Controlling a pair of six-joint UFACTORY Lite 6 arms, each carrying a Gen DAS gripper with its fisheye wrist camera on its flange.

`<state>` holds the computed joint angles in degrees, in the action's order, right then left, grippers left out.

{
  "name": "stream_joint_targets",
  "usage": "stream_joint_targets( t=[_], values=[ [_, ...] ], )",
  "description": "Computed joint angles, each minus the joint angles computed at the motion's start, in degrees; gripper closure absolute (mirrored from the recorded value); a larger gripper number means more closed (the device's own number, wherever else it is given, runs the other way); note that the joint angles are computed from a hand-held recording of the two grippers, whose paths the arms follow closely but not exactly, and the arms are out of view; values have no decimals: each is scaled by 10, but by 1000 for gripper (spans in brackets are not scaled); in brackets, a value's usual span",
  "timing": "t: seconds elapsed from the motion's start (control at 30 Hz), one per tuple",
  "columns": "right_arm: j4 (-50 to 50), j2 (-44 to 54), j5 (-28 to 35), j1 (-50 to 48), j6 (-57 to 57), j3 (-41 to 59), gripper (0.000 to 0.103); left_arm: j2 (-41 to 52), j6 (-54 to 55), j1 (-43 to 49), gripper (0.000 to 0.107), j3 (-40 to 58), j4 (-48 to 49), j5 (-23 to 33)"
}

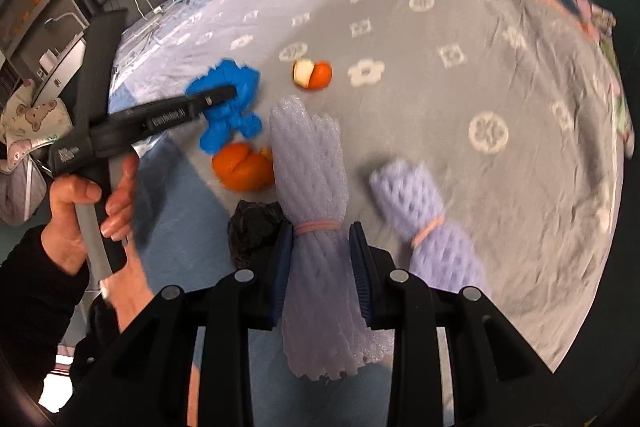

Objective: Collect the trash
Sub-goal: 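Grasp the blue plastic bag with the left tool while the right tool grasps the white foam mesh, then carry the blue bag and white foam mesh over the yellow-rimmed bin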

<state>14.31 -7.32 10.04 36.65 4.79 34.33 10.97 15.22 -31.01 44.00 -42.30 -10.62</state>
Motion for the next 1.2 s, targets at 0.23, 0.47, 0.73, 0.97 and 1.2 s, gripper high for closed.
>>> stream_joint_targets(
  t=[0.23, 0.47, 0.73, 0.97, 1.2],
  values=[
    [-40, -39, 24, 34, 89, -69, 75, -83, 81, -18, 89, -58, -96, 2],
    [-35, -88, 41, 54, 110, -131, 72, -153, 273, -34, 89, -84, -299, 3],
    [-95, -175, 75, 82, 187, -193, 68, -189, 432, -67, 89, -84, -479, -15],
    [-152, -231, 114, 124, 266, -224, 62, -204, 533, -110, 89, -68, -592, -52],
    [-247, -275, 154, 181, 382, -239, 77, -222, 581, -154, 89, -56, -650, -93]
  ],
)
